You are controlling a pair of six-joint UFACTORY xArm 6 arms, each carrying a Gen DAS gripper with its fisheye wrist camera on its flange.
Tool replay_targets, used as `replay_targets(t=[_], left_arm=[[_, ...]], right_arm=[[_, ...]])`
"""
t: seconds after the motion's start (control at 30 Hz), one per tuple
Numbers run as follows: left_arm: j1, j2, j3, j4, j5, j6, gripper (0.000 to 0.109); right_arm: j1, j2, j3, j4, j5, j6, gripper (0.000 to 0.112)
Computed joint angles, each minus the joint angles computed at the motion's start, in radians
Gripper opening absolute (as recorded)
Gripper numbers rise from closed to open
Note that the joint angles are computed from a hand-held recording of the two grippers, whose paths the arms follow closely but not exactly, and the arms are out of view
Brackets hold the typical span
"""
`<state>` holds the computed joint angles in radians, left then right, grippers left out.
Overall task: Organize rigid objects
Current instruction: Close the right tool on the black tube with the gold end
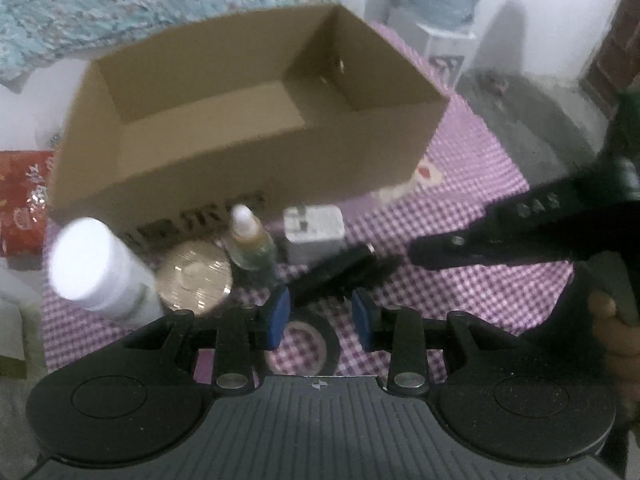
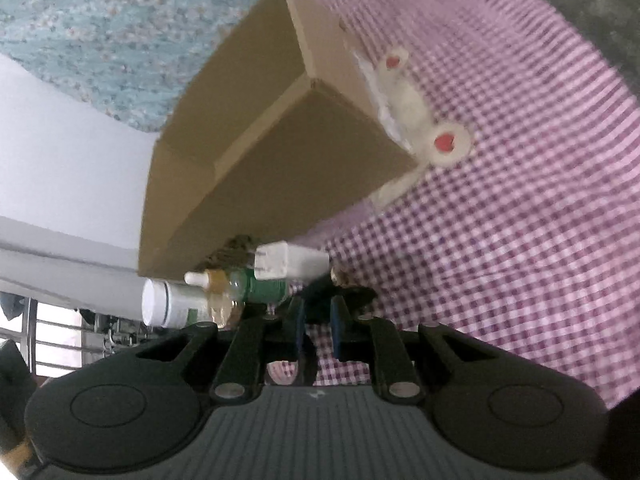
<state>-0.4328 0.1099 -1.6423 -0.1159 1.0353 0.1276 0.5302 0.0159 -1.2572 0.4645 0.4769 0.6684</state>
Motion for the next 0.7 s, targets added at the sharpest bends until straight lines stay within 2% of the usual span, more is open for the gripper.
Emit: replay_targets(t=[0.17,0.33,0.43,0.57,0.7], left_arm=[[-0.035,0.009,0.045,0.032,-0.064,0.025,0.032],[-0.056,0.045,0.034,0.034,-0.094,0.069,0.032],[-0.066,0.062,0.03,0.055,-0.093,0.075,0.031],[-0.07,0.068,0.031,0.017,-0.071,0.105,0.031],[-0.078,0.052,0.053,0.004,-0.063,0.13,0.031]], right_arm=[[-0.005,0.048,-0.018,0.083,0.006,0.033,0.015],[-0.008,0.076,-0.014,0.195,-0.024,0.018,0.015],[-0.013,0.076,-0.006,0.204,-0.029,0.034,0.015],[-0.02,0.052,0.037,0.299,-0.053,-0.018,0.015],[-0.025,0.017,0.081,0.328,-0.054,-0.028,0.016]])
